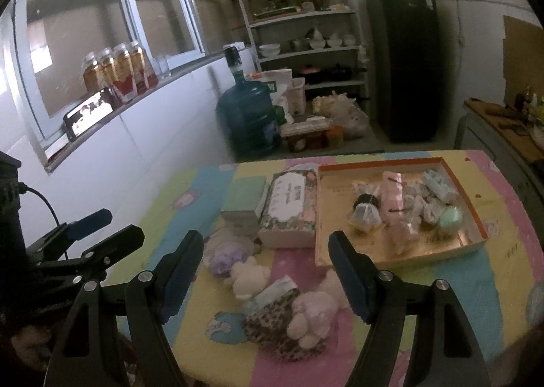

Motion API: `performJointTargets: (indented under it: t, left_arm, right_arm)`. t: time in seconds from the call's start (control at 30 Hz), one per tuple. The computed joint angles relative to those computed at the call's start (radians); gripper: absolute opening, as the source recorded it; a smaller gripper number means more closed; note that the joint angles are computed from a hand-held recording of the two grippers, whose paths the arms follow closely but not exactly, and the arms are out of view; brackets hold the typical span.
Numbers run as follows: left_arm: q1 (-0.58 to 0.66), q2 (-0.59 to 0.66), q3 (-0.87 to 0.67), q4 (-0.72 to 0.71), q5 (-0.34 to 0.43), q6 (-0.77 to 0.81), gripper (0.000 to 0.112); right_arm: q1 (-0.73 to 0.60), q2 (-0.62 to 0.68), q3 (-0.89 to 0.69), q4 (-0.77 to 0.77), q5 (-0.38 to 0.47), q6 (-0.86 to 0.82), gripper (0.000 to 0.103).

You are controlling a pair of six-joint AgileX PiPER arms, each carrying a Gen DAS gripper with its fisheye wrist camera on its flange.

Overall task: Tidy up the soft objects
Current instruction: 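Move both grippers back over the plush toys on the quilt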

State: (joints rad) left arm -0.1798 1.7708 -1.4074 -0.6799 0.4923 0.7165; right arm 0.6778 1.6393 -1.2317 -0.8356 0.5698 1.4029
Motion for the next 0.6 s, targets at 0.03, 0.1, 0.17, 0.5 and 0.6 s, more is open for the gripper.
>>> performJointTargets:
  t: [0.03,0.1,0.17,0.5,0.6]
  left_arm:
    - [0.005,-0.006,0.01,-0.004,-0.001,0.006,0.09]
    - [0.011,-0.015,0.026,-0.007,-0.004,0.012,0.09]
    - [0.017,-0.021,0.037,-0.006,-0.005,0.014,0.09]
    - [0.032,-0.033,0.082,-0.042,-0.012,0.065,0.09]
    - [0.046,-0.025,0.09,-0.077,-0.001,0.098,0.09]
  right_arm:
    - [0.009,0.003,-0.002,-0.005,0.007,0.009,0.077]
    - [0.022,0.005,0.0,-0.014,0.012,0.026,0.077]
    - [0.033,0.007,0.003,-0.02,0.016,0.041,0.077]
    - [0.067,0.004,0.037,-0.055,0.032,0.12,0.079]
    - [0.082,0.007,0.052,-0.076,0.067,0.144,0.079]
